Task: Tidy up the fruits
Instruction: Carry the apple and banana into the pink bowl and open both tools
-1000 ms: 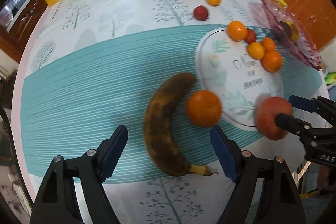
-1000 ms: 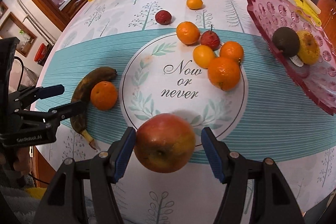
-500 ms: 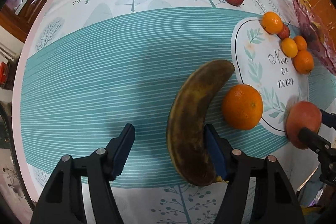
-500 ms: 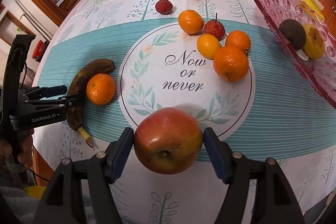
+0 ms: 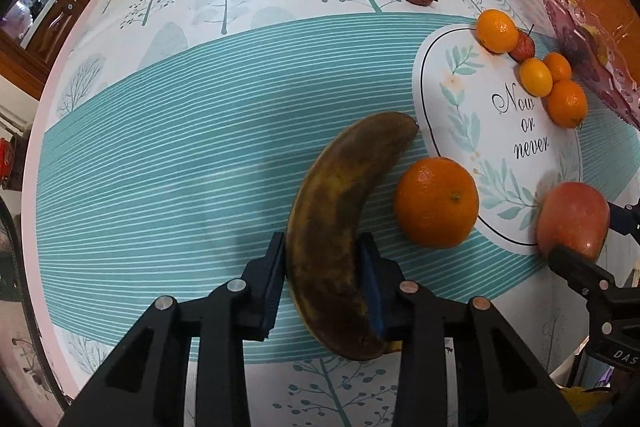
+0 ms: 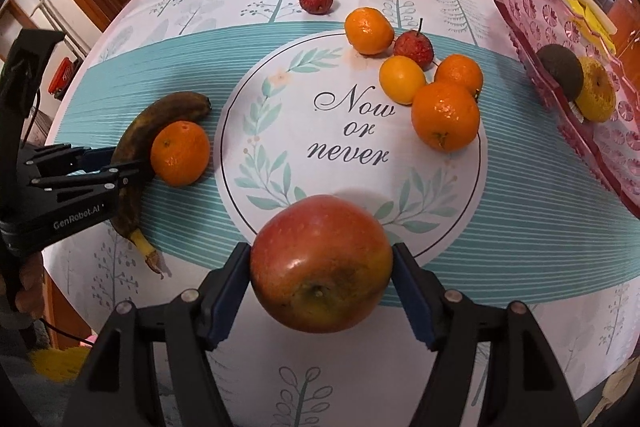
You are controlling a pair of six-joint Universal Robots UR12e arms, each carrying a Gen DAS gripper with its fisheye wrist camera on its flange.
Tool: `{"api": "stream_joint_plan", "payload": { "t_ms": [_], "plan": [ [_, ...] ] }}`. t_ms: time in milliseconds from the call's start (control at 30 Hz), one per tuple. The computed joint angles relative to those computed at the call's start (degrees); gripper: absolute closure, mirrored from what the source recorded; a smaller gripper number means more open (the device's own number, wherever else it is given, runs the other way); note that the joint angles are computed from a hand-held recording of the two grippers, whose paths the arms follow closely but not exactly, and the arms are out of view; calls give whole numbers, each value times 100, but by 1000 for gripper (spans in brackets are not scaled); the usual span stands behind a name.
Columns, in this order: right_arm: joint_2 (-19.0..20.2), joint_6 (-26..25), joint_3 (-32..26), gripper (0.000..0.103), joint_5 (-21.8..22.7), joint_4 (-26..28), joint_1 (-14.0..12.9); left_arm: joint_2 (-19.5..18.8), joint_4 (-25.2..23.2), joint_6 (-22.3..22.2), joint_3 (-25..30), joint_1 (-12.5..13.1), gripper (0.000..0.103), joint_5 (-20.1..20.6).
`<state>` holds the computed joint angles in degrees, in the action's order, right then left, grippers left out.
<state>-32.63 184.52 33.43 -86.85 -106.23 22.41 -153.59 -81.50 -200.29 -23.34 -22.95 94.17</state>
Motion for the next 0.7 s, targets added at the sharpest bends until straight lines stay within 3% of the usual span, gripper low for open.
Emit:
{"api": "stream_joint_plan", "payload": {
  "t_ms": [133,333,533,700],
  "plan": [
    [-55,-13,121,34,-88,-139,21,267,403,-100,-507,-13,70,45],
    [-161,57,263,34,-229,-339,23,476,900,-86,-796,-54,71,273],
    [-381,-15,539,34,-326,-909,3,581,1195,-71,-779,-95,71,365],
    [-548,-66,736,34,-399,-1315,-43,457,1289,-26,-359,-175,71,405]
  ]
}}
